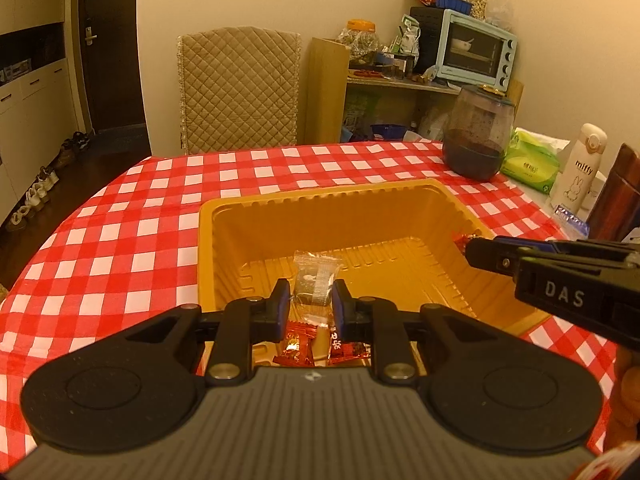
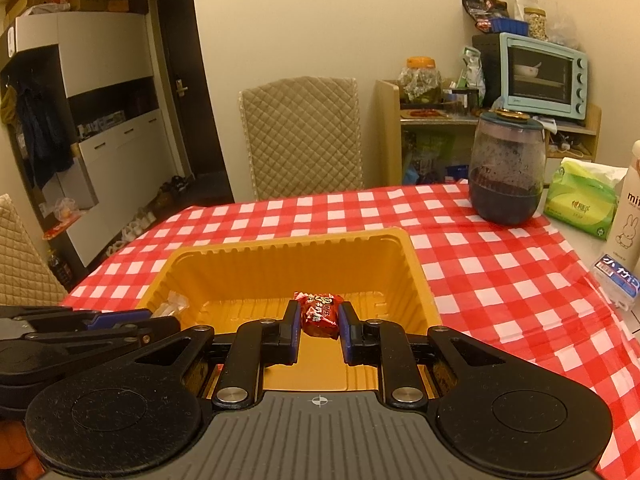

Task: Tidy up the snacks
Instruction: 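Carry both held candies over the orange tray, then open the left gripper into the tray while the right gripper releases its candy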

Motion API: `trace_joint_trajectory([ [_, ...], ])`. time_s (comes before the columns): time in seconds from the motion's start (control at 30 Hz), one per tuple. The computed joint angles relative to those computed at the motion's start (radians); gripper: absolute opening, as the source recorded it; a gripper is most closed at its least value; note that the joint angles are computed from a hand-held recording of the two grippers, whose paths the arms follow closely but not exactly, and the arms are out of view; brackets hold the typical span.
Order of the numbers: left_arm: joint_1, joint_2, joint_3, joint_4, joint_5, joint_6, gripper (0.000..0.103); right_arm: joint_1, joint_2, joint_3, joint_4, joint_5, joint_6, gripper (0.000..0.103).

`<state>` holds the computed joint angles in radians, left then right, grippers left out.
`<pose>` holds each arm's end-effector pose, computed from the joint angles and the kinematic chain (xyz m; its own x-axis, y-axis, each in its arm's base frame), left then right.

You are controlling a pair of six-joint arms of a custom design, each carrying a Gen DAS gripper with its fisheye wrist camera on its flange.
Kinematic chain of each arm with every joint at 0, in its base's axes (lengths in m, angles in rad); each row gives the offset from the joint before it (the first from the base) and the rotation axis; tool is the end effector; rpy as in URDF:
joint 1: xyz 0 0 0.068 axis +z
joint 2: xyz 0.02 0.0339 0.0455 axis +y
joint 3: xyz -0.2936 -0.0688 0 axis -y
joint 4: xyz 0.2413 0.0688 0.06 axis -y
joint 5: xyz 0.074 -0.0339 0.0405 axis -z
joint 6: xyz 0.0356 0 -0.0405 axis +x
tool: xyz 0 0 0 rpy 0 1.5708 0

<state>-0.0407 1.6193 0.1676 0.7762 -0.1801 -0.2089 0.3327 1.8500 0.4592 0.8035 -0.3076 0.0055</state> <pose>0.2076 -0.0021 0.1061 -0.5905 -0.1802 -0.7867 -0.2270 0.9725 -0.0523 0.2734 0.1059 0.1093 -0.5267 -0.1765 -0.8315 -0.5466 0.8195 0.1723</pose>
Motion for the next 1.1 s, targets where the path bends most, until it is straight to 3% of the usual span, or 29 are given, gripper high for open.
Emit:
trace_joint_trajectory([
  [0.1, 0.001, 0.013, -0.006, 0.02, -0.012, -0.003, 0.031, -0.002, 0.009, 0.004, -0.004, 0.0, -0.008, 0.02],
  [0.63, 0.022, -0.014, -0.016, 0.006, -0.003, -0.004, 0.031, -0.023, 0.034, 0.025, -0.022, -0.041, 0.035, 0.02],
  [0.67, 0.02, -0.013, -0.016, 0.007, -0.005, -0.002, 0.031, -0.027, 0.038, 0.028, -0.023, -0.055, 0.043, 0.022],
  [0.73, 0.02, -0.01, -0.018, 0.012, -0.007, -0.003, 0.031, -0.03, 0.036, 0.029, -0.028, -0.068, 0.065, 0.041],
  [0.77, 0.022, -0.01, -0.017, 0.011, -0.005, -0.004, 0.031, -0.034, 0.035, 0.025, -0.02, -0.071, 0.072, 0.058],
  [1.1, 0.006, -0.062, -0.042, 0.007, -0.026, 0.0, 0.031, -0.058, 0.008, -0.009, 0.028, -0.073, 0.083, 0.06],
])
